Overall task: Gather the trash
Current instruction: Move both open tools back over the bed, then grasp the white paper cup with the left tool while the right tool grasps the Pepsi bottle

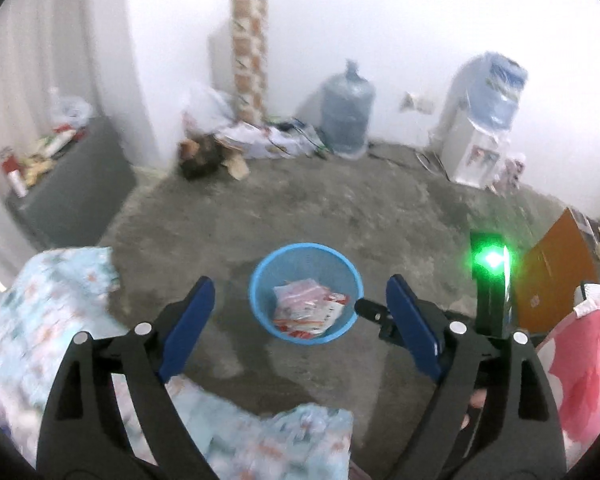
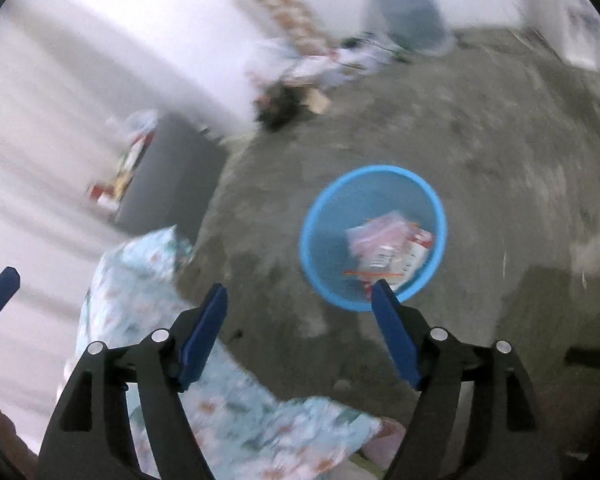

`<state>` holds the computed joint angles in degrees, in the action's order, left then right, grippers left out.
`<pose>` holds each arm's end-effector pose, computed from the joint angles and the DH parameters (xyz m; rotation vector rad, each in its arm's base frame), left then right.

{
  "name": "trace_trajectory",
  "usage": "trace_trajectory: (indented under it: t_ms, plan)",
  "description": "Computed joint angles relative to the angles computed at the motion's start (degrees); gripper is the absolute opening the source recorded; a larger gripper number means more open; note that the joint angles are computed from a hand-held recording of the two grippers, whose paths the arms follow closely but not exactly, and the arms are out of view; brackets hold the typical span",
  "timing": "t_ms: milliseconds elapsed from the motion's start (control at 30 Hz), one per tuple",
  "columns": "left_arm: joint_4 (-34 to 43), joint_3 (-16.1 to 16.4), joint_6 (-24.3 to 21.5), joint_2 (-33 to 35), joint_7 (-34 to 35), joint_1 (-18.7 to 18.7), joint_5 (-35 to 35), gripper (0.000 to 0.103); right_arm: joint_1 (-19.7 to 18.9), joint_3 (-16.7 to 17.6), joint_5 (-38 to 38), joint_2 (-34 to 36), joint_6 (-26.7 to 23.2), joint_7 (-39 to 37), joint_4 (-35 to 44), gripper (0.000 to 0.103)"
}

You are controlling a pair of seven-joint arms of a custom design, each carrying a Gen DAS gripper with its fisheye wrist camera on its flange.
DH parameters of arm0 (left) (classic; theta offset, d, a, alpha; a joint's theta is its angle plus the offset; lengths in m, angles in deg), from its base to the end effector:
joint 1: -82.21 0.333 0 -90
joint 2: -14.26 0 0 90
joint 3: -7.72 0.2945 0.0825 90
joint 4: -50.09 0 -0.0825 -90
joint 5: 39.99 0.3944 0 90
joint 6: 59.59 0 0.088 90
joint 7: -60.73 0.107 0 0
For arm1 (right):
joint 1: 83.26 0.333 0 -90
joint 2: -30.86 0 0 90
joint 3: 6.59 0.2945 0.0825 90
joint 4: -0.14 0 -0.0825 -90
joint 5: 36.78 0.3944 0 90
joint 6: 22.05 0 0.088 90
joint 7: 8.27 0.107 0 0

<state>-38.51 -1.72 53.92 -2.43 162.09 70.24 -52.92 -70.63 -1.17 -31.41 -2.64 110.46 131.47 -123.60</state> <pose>0.4366 -0.2073 0.8166 -1.2781 2.3402 -0.9348 0.4134 0.1486 0.6836 -1.1398 2.1229 -0.1372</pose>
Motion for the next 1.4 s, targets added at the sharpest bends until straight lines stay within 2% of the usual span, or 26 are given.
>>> trace_trajectory:
  t_ms: [233,400,633,733,1000,1200,1400]
  plan:
    - [-14.8,6.4,-1.3,-20.9,-1.6,3.2,-1.2,0.084,6.4,1.9,2.1,3.3,-4.2,-8.5,10.4,0.074]
    - [-23.3,10.2,-2.8,-34.4,-5.3,8.3,2.5,0.085,11.2,2.5,6.9,6.4,-6.4,-14.0,15.6,0.074]
    - [-31.5,14.2,-9.3,-48.4,-10.1,15.9,9.2,0.085,15.7,4.6,11.6,13.1,-10.0,-18.0,23.3,0.074]
    - [-34.1,16.0,-11.8,-52.8,-11.0,18.1,11.3,0.085,17.5,5.0,14.5,16.4,-11.6,-20.0,26.5,0.074]
    - [-37.9,19.6,-12.7,-56.9,-11.9,21.5,14.1,0.085,19.8,6.9,16.4,22.8,-14.4,-20.5,32.9,0.074]
    - [-39.7,21.3,-10.4,-56.7,-10.7,23.1,15.2,0.085,20.8,7.7,15.6,26.4,-16.0,-20.0,36.5,0.074]
    - [-41.4,23.8,-8.2,-55.7,-9.7,25.5,15.0,0.085,21.4,7.6,17.2,29.4,-14.8,-22.1,39.7,0.074]
